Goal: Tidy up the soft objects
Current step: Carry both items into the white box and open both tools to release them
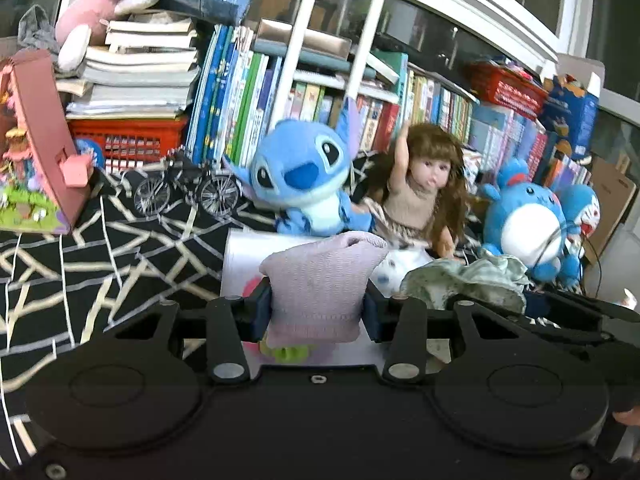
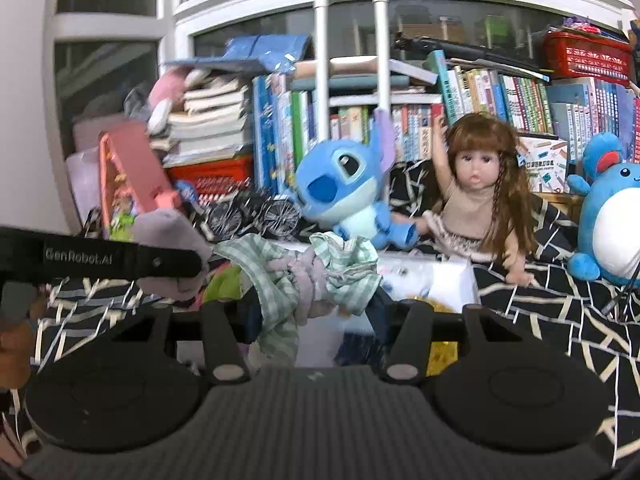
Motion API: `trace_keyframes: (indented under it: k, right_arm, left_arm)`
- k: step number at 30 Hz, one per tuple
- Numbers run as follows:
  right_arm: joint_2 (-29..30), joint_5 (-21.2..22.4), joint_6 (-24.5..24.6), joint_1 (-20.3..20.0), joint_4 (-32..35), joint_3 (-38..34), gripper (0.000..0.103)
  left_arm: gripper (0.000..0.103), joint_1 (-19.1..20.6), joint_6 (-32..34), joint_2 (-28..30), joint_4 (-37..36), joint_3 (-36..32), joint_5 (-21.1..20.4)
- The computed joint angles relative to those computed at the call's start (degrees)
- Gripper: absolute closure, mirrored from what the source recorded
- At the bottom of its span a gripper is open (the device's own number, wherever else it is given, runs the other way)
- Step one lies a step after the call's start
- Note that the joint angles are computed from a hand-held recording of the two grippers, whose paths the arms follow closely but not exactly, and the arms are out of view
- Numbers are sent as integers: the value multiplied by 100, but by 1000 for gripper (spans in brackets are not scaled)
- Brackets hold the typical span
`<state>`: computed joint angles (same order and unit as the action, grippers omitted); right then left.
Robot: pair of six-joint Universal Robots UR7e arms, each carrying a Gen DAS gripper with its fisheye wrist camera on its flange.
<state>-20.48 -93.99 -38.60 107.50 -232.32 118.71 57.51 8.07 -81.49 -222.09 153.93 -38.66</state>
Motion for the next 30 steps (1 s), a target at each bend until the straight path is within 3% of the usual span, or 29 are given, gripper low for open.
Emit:
trace_keyframes:
  k: [10, 22, 30]
  right_arm:
    - [-141, -343, 707, 131, 1480, -1086, 47]
    - [439, -606, 1541, -24, 2613, -2230, 47]
    - [820, -962, 1540, 8, 2943, -2772, 47]
  left_arm:
    - [60, 874, 251, 173, 1231, -1491, -777]
    - [60, 1707, -44, 976, 2024, -2600, -867]
    - [60, 1988, -129, 1257, 2165, -2854, -953]
